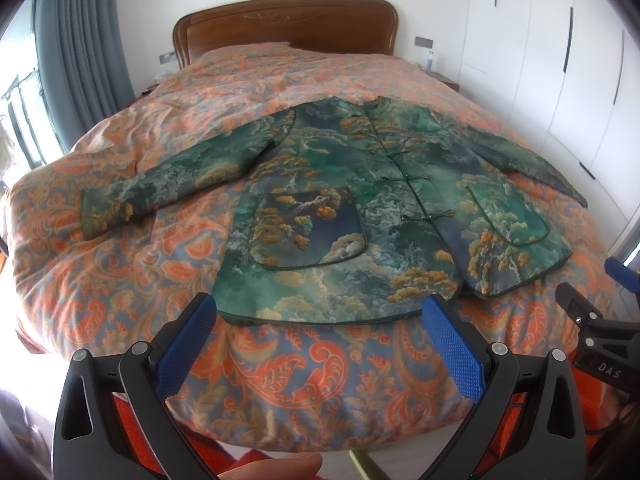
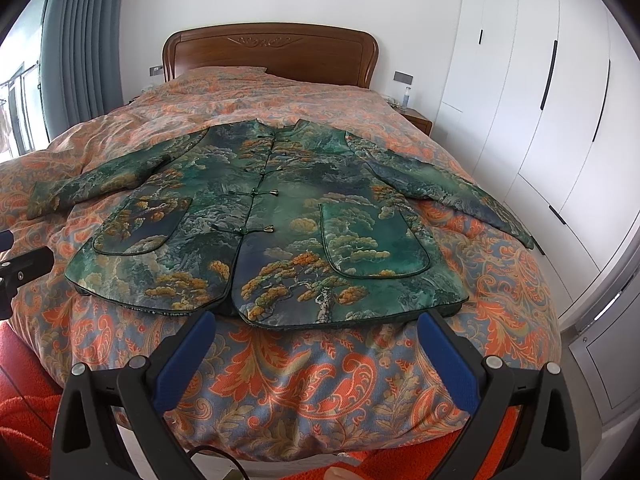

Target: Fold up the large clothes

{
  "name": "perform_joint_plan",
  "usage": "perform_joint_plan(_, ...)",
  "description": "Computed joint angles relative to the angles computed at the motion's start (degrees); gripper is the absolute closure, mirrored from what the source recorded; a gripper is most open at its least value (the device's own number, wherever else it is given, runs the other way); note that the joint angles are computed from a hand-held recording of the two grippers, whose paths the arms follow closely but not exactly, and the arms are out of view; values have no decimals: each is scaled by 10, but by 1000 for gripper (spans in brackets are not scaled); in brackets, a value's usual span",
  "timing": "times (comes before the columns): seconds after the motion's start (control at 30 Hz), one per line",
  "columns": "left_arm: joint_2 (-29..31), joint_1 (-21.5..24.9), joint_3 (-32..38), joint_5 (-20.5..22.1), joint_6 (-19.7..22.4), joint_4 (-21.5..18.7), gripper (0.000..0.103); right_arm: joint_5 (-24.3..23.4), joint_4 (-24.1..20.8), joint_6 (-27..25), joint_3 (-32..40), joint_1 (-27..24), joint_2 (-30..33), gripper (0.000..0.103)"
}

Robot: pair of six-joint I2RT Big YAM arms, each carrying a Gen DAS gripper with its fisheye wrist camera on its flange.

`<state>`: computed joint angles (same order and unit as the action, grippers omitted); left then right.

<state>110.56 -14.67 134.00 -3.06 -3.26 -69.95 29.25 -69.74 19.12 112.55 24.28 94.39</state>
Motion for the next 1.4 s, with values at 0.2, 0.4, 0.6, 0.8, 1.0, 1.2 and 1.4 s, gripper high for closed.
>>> perform_joint_plan(0.2,-1,0,-1,0,-1,1,0,-3,-4,-5,6,-1,4,0)
perform_joint_plan(0.4,-3,-3,-6,-3,-1,4,0,-5,-7,-5,11,-1,7,0)
perform_joint_plan(0.6,0,-6,-1,-4,-4,-1,0,-8,-9,-4,11,-2,10,0)
perform_joint_plan(0.8,0,-7,-3,-5,-5,-1,0,-9,-9,-1,7,-3,10,0)
perform_joint_plan(1.0,5,0,-2,-6,-9,-5,0,-6,-3,-2,3,-2,7,0)
perform_joint_plan(1.2,23,1,23,-13,-15,-31,0,-1,-3,10,-6,-11,3,0)
perform_joint_plan(1.4,28,-1,29,-18,-13,-41,0,-3,-8,15,-6,-15,4,0)
